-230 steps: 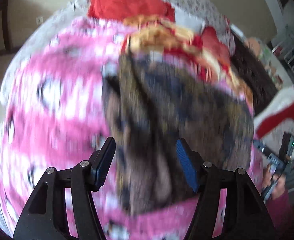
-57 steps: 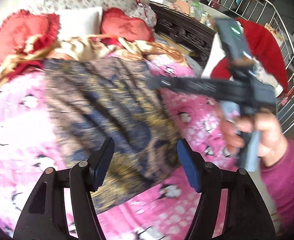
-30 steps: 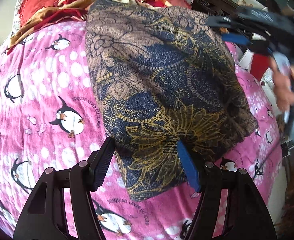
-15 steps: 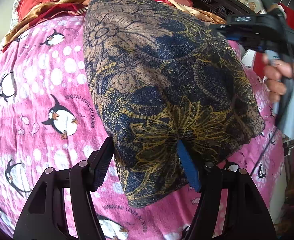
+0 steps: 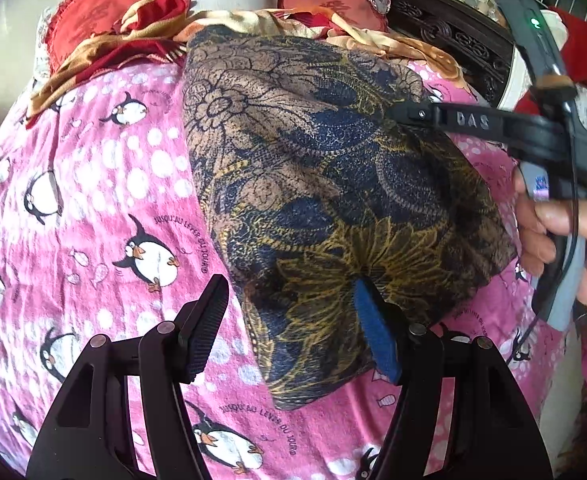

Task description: Fold small clothes

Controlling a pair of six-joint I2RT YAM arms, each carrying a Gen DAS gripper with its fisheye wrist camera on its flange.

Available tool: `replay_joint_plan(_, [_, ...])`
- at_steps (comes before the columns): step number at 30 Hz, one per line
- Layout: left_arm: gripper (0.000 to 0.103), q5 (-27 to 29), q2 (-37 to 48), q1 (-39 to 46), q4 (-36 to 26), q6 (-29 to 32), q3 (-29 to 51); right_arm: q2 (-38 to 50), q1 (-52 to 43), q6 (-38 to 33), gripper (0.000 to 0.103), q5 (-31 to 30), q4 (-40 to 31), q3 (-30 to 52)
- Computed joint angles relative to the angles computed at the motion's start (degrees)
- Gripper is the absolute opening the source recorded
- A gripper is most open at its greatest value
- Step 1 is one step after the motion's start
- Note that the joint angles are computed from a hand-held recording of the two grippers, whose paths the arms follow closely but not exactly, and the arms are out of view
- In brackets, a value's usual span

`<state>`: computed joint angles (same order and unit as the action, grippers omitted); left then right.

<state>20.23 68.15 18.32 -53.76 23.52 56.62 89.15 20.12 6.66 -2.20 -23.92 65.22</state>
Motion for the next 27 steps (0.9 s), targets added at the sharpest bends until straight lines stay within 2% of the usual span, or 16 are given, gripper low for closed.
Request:
replay_joint_plan(5, [0.065, 0.14, 0.10, 0.25, -0.07, 0.07, 1.14, -1.80, -0.09, 1.06, 0.031, -0.58, -3.48, 1.69])
replay_joint_plan(12, [0.065, -0.46, 0.63, -0.68, 1.62, -1.71, 0.85, -8.77, -1.36, 0.18, 0.033, -2.38, -5.92, -2.52])
replay_joint_plan(17, [0.065, -0.61, 0.75, -1.10, 1.39, -2.09, 1.11, -8.06, -1.12, 0.17, 0.034, -0.13, -3.64, -7.64])
replay_joint_plan(20, [0.065, 0.89, 1.89, -0.34, 0.75, -2.12, 2.28, -8.55, -2.42, 0.43, 0.043, -1.29, -1.63, -10.20])
replay_joint_plan(23, [0.065, 3.70, 3.76, 1.15, 0.86, -3.29, 3.66, -9.93, -4.30, 0.57, 0.045, -4.24, -2.69, -9.82])
replay_joint_plan(27, [0.065, 5.08, 7.41, 0.85, 1.56, -6.16, 6.56, -12.81, -4.82, 1.62, 0.045, -5.17, -1.23, -10.11])
